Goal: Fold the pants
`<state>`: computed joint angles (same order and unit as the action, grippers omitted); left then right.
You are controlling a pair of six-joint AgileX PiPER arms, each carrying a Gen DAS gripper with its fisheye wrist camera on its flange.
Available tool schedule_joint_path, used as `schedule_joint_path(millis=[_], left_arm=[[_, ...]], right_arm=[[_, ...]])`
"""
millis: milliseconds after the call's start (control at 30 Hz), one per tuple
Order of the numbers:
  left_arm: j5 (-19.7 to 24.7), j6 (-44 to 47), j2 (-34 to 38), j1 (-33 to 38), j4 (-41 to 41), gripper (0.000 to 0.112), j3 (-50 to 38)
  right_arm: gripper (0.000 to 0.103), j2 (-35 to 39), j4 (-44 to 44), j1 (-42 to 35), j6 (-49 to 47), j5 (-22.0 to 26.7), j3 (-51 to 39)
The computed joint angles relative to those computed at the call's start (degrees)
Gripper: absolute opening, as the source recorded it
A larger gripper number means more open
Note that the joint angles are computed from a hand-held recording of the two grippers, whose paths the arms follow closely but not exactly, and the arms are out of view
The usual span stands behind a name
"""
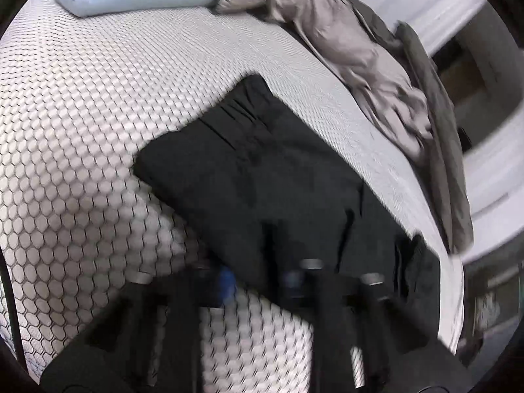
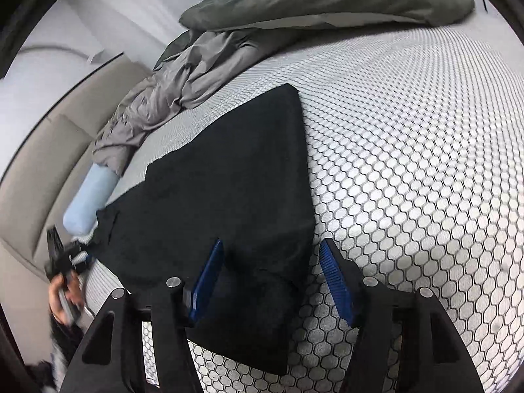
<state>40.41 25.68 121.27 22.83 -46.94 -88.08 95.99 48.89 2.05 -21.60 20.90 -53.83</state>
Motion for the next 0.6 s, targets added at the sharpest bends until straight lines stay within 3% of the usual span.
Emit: schedule_joint_path(millis=[133, 233, 433, 533, 600], left_arm=[[-11.0, 4.3, -7.9, -4.3, -2.9, 0.003, 7.9], [-15.5, 14.4, -16.2, -9.3, -11.6, 0.002, 13.8], [-19.7, 20.3, -25.2, -27.0, -14.1, 0.002, 15.9], [-18.0, 23.3, -24.2, -36.8, -16.7, 0.003, 14.8], [-15.9, 25.0, -20.9, -42.7, -19.4, 0.010, 13.8]], right_arm=[[0.062, -1.9, 3.7, -1.3, -5.8, -0.1, 3.3], [0.062, -3.8, 5.4, -2.6, -8.7, -0.3, 5.7], [0.062, -7.2, 5.4, -4.8, -10.3, -0.4, 8.4], [0.062, -8.0, 6.8, -6.0, -11.3, -0.4, 8.8], [0.062, -7.9, 5.3, -6.5, -9.5, -0.6, 8.2]])
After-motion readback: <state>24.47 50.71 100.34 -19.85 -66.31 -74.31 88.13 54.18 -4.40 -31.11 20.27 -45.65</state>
